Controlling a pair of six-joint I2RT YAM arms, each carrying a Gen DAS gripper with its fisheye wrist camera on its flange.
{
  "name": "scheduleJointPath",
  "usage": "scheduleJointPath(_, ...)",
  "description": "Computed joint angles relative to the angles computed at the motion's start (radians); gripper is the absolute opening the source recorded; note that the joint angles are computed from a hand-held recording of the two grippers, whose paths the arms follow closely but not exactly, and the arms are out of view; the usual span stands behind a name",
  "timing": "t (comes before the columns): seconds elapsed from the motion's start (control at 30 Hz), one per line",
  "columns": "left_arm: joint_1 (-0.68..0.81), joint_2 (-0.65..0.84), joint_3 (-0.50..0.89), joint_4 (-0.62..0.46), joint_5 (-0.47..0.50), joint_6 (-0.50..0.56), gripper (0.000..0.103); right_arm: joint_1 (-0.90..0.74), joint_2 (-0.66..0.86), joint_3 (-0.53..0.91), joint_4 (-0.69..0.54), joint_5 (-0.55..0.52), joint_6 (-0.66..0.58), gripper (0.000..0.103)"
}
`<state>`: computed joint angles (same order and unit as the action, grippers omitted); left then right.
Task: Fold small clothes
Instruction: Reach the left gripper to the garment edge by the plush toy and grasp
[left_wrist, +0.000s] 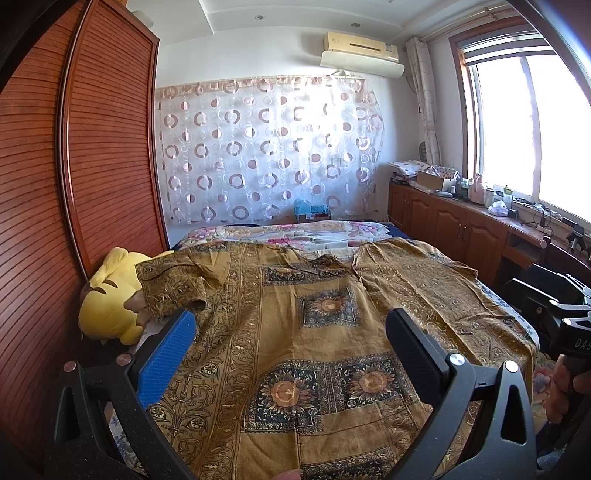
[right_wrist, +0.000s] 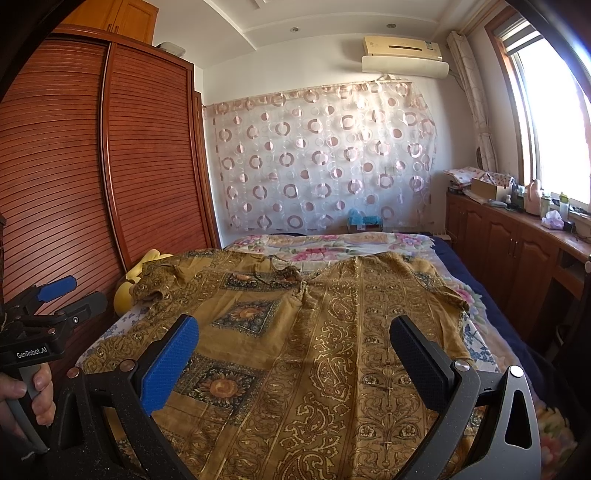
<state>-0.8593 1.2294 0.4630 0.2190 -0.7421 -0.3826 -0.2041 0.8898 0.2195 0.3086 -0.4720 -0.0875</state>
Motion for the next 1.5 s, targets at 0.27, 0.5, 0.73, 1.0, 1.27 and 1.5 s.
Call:
scheduleJointPath(0.27, 0.170, 0.062, -0.061, 0.118, 0.141, 0.031, 0.103, 0.062, 0.185, 0.002, 0.165, 0.056, 0.007, 0.103)
scheduleJointPath(0.5, 0.336, 0.152, -0.087, 0.206, 0.259, 0.088, 0.103, 0.107, 0.395, 0.027, 0.329, 0.097, -0.010, 0.103)
scheduleJointPath(0.73, 0.540, 0.193, -0.077, 0.214, 0.431, 0.144, 0.103, 0.122, 0.512, 0.135, 0.266, 0.037, -0.038, 0.103)
scheduleJointPath(1.0, 0.735, 0.308, 0.014, 0.200, 0.538, 0.266, 0.103, 0.123, 0.564, 0.239, 0.160, 0.017, -0.072, 0.103)
scheduleJointPath(1.27, 0.867, 0.431, 0.158, 0.122, 0.677, 0.333, 0.093, 0.125, 0.617, 0.290, 0.142, -0.003, -0.116, 0.103)
scheduleJointPath(1.5, 0.923, 0.545, 0.288, 0.047, 0.752, 0.335, 0.073, 0.124, 0.639, 0.280, 0.176, -0.011, -0.171, 0.103)
